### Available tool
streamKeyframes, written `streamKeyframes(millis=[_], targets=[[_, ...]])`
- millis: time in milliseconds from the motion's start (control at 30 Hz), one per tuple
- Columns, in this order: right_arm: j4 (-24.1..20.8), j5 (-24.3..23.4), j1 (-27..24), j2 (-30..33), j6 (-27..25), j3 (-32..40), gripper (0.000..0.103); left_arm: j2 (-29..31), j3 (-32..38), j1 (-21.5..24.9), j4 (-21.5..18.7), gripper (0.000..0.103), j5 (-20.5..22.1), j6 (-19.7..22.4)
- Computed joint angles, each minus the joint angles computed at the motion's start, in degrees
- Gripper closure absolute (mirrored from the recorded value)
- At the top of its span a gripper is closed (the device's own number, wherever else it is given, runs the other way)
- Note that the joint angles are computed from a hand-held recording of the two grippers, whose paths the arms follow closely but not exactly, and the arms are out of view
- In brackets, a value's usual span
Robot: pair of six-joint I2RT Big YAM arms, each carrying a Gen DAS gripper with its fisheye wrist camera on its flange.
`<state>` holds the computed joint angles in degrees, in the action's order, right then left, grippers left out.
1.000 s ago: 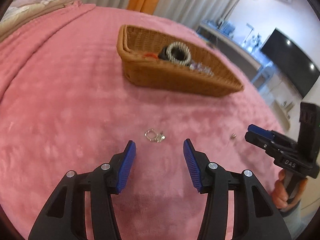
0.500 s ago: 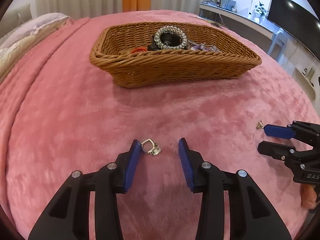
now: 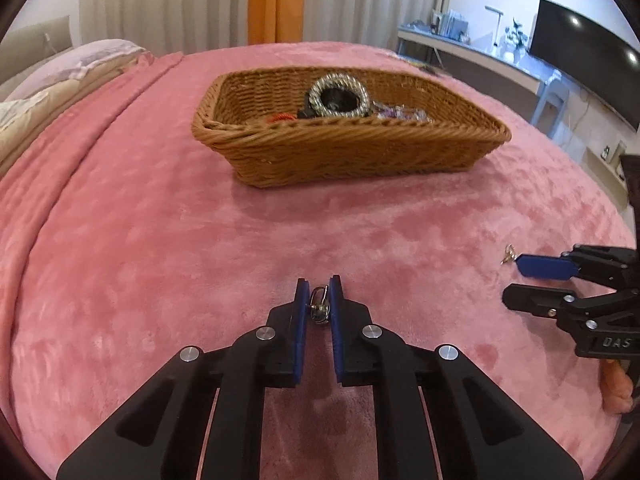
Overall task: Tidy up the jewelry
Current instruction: 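Grasp the small silver charm with the left tool while the right grasps the square pendant, then carry the charm and pendant into the basket and open both tools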
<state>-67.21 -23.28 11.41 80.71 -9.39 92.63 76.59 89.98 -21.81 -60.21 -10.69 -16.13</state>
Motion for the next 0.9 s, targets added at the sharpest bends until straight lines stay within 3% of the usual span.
streamKeyframes(millis=[167,333,400,467,667,900], targets=[[0.8,2.2,0.1,0.7,2.5,0.6,0.069,-0.6,-0.6,0.4,0.9,0.094,1.2,-0.2],[2.3,8.1,2.4,0.9,2.2,0.9,0.069,-0.8,-0.9,-0.1,1.3,0.094,0.6,0.5],[3.0,8.9,2.5,0.5,2.3,0.4,0.081,-1.0,-1.1,-0.1,1.6,0.094,0.6,0.6],[3.5,8.6,2.1,0.2,2.8,0.0,0.088,-1.1,-1.1,-0.2,1.8,0.094,0.6,0.6],[4.4,7.9,1.8,-0.6,2.3,-0.9,0.089,-2.2,-2.1,-0.7,3.8,0.094,-0.3,1.5],[6.7,5.5,0.9,-2.8,2.3,-2.2,0.092,-5.1,-4.5,-1.5,9.0,0.094,-1.1,2.8]])
